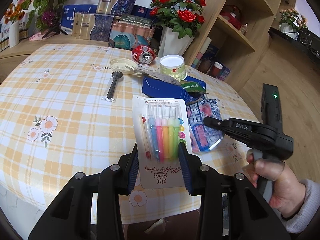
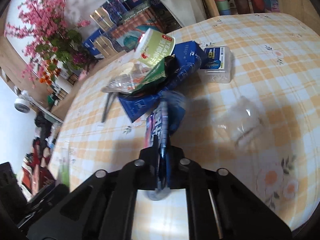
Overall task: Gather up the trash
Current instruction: 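Carry both items over the brown bin and open both tools to drop them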
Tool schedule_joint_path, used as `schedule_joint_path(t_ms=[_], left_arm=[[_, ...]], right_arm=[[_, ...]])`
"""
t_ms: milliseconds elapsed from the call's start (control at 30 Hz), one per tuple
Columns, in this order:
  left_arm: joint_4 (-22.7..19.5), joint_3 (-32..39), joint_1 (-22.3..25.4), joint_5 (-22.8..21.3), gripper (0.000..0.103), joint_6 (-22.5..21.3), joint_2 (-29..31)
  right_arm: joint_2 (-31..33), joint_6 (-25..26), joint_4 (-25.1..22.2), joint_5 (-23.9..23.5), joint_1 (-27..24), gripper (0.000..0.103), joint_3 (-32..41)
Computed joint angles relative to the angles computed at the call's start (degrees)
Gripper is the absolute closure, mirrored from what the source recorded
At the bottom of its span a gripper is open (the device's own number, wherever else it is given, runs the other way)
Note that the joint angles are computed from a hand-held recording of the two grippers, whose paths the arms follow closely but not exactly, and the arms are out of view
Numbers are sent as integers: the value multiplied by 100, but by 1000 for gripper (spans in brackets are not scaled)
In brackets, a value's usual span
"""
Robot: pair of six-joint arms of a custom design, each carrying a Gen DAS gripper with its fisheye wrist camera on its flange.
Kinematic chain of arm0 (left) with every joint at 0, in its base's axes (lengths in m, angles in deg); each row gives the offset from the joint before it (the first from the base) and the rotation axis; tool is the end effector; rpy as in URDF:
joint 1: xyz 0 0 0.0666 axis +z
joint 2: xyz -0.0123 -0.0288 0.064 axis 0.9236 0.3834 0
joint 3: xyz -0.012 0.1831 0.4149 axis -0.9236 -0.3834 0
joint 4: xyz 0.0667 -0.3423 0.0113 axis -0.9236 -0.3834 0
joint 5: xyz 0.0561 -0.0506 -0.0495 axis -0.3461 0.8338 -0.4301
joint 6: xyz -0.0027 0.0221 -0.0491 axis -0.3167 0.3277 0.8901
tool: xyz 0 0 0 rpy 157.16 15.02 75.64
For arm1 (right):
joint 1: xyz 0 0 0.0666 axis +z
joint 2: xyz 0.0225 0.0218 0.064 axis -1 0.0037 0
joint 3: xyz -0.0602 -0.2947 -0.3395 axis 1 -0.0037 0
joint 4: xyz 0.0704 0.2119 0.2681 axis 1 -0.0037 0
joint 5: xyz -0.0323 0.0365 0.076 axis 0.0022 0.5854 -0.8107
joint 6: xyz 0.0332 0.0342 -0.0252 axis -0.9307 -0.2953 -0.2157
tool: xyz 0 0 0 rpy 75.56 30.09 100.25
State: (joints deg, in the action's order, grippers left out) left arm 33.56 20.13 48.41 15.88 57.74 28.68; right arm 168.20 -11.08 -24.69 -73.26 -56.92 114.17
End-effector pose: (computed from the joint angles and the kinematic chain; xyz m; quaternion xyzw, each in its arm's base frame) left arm 0.4641 -0.1648 0.4686 0.0023 0.9035 -0.1946 0.3819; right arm 0.5553 0.3618 0.4344 0.0105 0.9159 0.2588 0.3065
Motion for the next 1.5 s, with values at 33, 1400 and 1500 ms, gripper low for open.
schedule_joint_path(t_ms=[33,1400,1500], left_arm=[[-11,5,-13,-7,66,8,-18],[-292,-590,-935,-899,66,537,-1435],[-289,-656,-1007,-993,66,589,-1514]], right_arm=[[-72,-23,63,3,10,94,-90],[-2038,439,715,566,684,94,-2229],[-2078,393,730,527,731,94,-2301]])
